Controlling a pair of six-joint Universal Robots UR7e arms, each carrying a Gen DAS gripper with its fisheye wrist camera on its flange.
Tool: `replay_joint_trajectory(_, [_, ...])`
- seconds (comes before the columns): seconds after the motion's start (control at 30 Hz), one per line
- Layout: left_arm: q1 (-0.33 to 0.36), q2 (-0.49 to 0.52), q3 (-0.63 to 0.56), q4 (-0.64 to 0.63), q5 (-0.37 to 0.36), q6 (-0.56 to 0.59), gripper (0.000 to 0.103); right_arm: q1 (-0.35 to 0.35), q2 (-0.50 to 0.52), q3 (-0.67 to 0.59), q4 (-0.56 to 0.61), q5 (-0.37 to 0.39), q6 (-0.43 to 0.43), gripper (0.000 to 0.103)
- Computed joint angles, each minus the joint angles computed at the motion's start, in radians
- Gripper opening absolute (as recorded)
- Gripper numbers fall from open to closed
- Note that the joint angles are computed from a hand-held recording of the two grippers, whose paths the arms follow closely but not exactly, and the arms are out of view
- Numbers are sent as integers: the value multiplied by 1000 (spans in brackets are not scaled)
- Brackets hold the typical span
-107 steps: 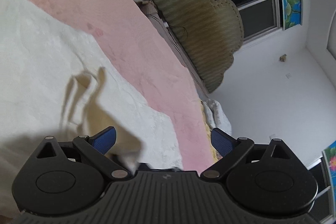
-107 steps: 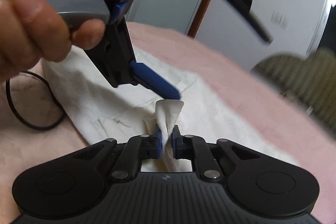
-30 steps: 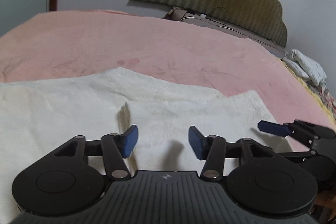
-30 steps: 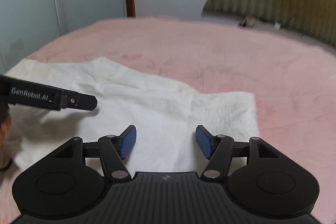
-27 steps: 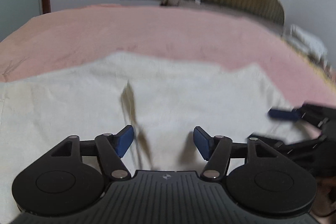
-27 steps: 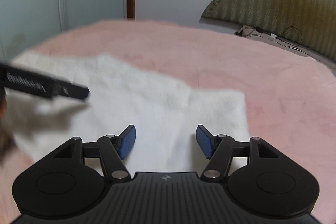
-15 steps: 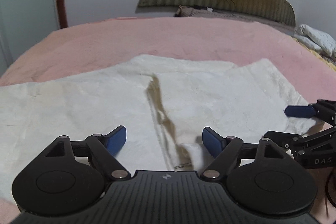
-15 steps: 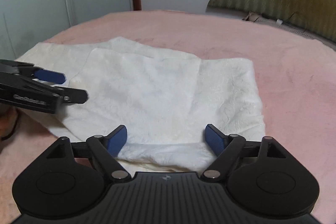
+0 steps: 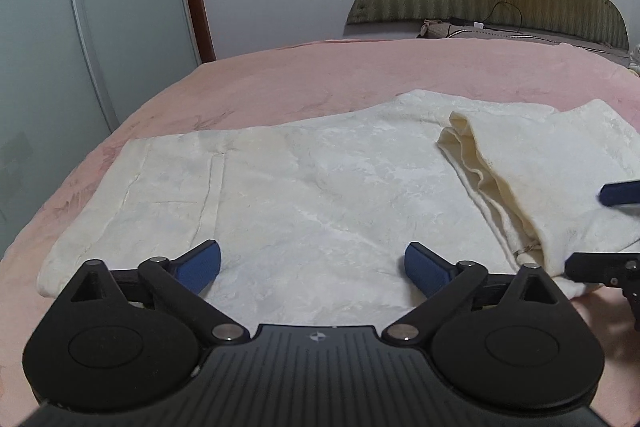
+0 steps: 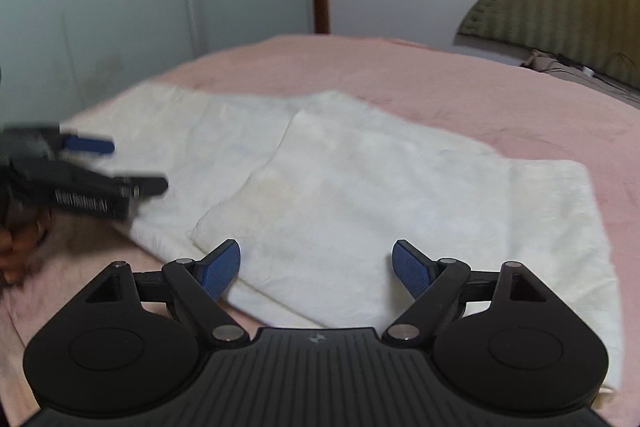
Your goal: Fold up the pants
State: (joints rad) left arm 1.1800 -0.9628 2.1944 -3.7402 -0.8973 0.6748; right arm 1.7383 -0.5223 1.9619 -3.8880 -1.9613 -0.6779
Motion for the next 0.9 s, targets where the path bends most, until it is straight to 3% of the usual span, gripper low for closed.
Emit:
replay_joint_trajectory(0.07, [1, 14, 7, -38, -4, 11, 103, 7, 12, -9, -18, -28, -6, 100])
replay_joint_trajectory(0.13, [1, 14, 7, -35, -1, 10, 103, 9, 14, -14, -5, -43, 16, 103])
replay_joint_trajectory(0.57, [9, 13, -1, -25, -10, 6, 103, 3, 12, -11, -4, -34, 45, 103])
replay_joint_trajectory(0.67, [-6, 26, 6, -125, 37, 14, 92, 10, 6, -5, -10, -54, 79, 103])
replay_joint_trajectory(0.8, [-14, 13, -7, -152, 125, 39, 94, 31, 7, -5, -9, -37, 85, 103])
replay_joint_trajectory(0.9, [8, -12, -19, -146, 138, 19, 98, 46, 23, -28, -1, -43, 70, 103])
